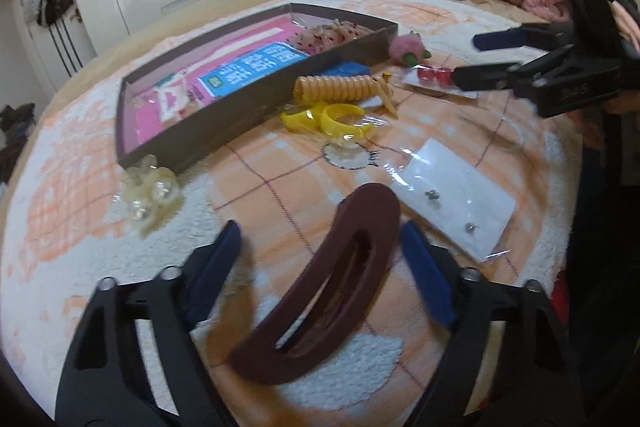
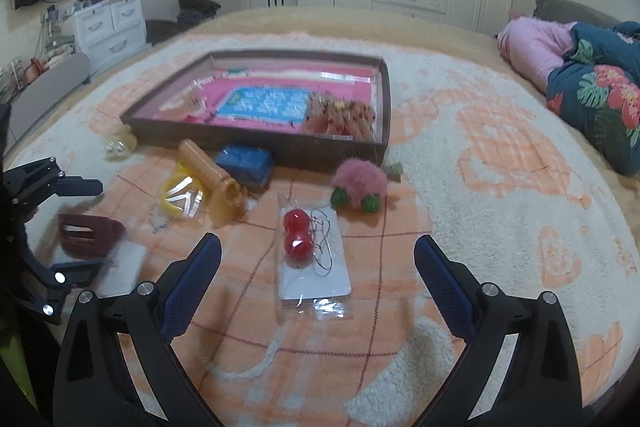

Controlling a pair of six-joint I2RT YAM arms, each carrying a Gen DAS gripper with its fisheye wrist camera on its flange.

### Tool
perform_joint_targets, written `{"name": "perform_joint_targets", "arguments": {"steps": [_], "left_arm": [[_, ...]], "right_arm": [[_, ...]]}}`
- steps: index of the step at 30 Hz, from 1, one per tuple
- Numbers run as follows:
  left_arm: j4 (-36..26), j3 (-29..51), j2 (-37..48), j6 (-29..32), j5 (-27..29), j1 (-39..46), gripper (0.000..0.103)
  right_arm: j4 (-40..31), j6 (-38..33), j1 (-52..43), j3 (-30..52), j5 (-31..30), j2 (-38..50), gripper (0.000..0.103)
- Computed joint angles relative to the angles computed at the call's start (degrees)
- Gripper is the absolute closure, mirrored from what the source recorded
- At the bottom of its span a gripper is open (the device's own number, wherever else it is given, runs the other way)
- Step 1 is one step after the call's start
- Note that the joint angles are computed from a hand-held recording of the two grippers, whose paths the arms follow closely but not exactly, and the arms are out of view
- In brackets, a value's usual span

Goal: Organize jewelry
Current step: 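Grasp the maroon claw clip with the left tool while the right tool grasps the red earring packet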

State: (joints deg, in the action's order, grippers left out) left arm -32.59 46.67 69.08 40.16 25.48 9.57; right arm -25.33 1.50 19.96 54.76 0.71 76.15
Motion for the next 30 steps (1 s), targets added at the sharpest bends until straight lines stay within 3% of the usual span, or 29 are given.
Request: {"name": "perform_joint_targets", "arguments": {"steps": [2, 8, 10, 12, 14, 18, 30], "left_arm": [[-0.8, -0.1, 0.2, -0.1, 1.0, -0.2, 0.053], [-1.4, -0.6, -0.1, -1.8, 1.3, -0.5, 0.061], [-1.8, -0.3, -0.1, -2.7, 1.6, -0.1, 0.067], [-2.3, 0.3, 0.3, -3.9, 2.2, 0.9, 0.076], [-2.8, 1.0, 1.2, -4.4, 3.2, 2.1, 0.090], [-5.2, 3.2, 3.7, -5.2, 6.7, 4.9, 0.090], [-5.1, 3.1, 1.1, -7.1, 9.2, 7.9, 0.093]], "right_arm": [[0.1, 0.0, 0.3, 0.3, 0.5, 1.6, 0.009], [0.8, 0.6, -1.2, 0.1, -1.8, 4.9, 0.028], [1.3, -0.8, -1.0, -0.5, -2.5, 4.2, 0.049], [1.5, -1.4, -0.9, -0.8, -3.8, 3.7, 0.063], [1.9, -1.9, -0.2, -1.3, -2.7, 3.0, 0.063], [1.6, -0.6, -1.4, -2.0, -4.9, 1.3, 0.064], [1.4, 0.6, -0.7, -2.6, -7.4, -4.6, 0.064]]}}
